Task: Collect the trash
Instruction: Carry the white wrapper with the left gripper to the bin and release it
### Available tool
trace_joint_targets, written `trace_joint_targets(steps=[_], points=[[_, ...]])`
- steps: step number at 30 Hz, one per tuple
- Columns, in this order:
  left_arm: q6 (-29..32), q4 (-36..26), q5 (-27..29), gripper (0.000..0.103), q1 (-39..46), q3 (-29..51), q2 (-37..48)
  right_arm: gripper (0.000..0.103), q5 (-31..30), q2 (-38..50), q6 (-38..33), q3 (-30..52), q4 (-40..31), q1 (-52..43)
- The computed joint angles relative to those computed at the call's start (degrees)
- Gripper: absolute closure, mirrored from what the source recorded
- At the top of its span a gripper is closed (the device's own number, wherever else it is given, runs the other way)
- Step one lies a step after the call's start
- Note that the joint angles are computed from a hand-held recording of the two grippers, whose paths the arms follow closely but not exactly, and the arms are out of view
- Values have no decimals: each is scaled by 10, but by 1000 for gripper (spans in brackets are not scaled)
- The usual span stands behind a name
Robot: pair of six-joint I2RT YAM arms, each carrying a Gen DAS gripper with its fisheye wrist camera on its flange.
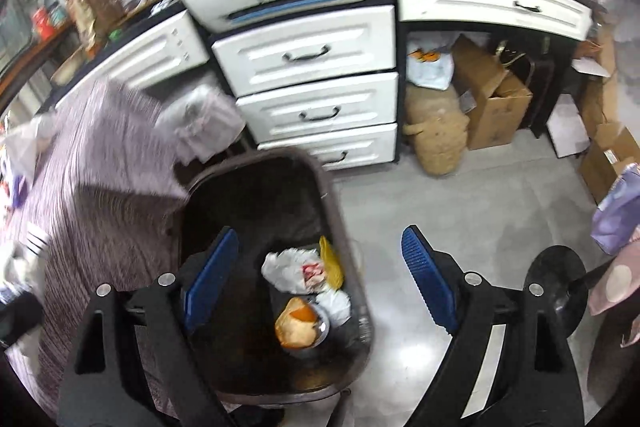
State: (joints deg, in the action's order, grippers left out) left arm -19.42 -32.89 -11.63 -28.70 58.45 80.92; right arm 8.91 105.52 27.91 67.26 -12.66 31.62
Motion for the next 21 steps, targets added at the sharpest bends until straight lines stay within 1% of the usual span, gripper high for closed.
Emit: trace_joint_targets(steps=[9, 12, 21], points=[[10, 6, -1, 72, -6, 46, 94, 18, -2, -31, 9, -25, 3, -32], [8, 7, 7, 72, 0, 54, 118, 18, -6, -32, 10, -26, 5, -37], [11, 19, 9, 70, -2, 64, 165, 18, -7, -23, 13, -24, 4, -35]])
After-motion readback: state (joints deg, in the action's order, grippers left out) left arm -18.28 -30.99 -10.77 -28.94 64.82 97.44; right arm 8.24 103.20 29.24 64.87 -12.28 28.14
